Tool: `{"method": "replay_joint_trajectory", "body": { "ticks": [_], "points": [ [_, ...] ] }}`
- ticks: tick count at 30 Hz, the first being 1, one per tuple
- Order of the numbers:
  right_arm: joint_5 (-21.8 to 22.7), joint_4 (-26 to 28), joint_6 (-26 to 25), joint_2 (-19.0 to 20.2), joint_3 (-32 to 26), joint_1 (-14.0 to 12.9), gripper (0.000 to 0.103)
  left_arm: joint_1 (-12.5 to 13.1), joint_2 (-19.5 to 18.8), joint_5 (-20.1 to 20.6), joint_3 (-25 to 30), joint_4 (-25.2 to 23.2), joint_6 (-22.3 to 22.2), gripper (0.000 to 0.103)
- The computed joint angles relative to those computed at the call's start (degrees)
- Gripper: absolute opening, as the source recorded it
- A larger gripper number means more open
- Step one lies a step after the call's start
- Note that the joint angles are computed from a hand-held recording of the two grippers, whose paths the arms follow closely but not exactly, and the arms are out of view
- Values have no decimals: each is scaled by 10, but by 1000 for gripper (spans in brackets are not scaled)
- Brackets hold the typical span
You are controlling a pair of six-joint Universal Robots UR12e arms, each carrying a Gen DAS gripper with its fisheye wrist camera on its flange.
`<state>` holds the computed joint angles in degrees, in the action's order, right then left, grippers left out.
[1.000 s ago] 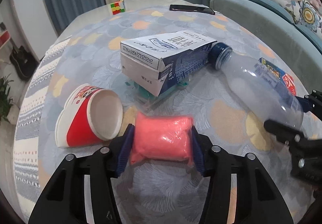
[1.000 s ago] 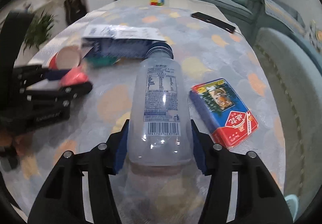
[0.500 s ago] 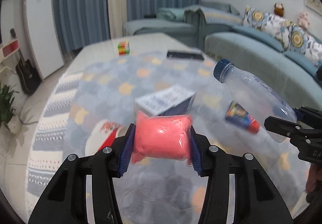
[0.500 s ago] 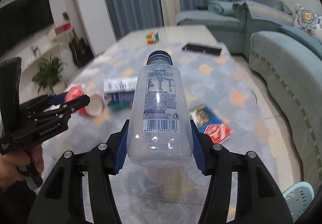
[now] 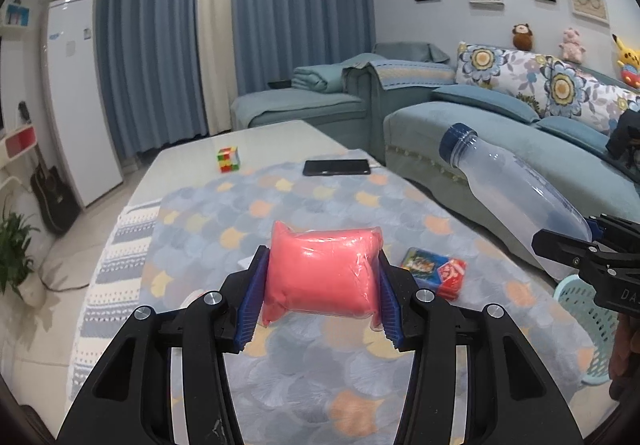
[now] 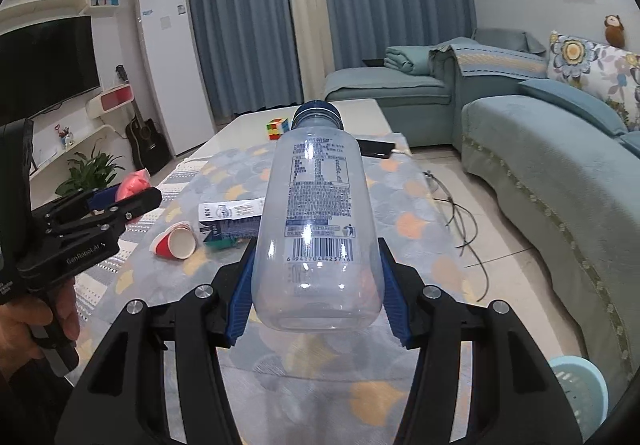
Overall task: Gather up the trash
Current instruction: 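Lift the packet and water bottle and carry both over the blue basket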
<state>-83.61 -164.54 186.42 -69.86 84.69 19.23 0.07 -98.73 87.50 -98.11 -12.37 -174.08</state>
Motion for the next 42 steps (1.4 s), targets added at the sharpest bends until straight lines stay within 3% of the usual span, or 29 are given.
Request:
{"method": "replay_joint_trajectory", "body": {
  "ticks": [11, 15, 26, 32, 38, 41, 42],
  "points": [
    [-31, -28, 1, -62, 80, -27, 52, -20, 6, -30, -3, 16, 18, 47],
    [-42, -37, 7, -91, 116, -45, 52, -31, 7, -59, -5, 15, 32, 47],
    [-84, -47, 42, -188, 228, -107, 52, -91, 2, -135, -14, 10, 95, 47],
    [-87, -58, 57, -227, 271, -138, 52, -125, -6, -156, -16, 3, 92, 47],
    [-69, 7, 61, -250, 286, -164, 52, -156, -24, -159, -3, -19, 73, 47],
    [-28, 97, 51, -252, 280, -181, 52, -173, -39, -153, 14, -41, 79, 48],
    [-35, 111, 48, -252, 280, -182, 53, -175, -44, -162, 23, -62, 85, 48]
  ]
}}
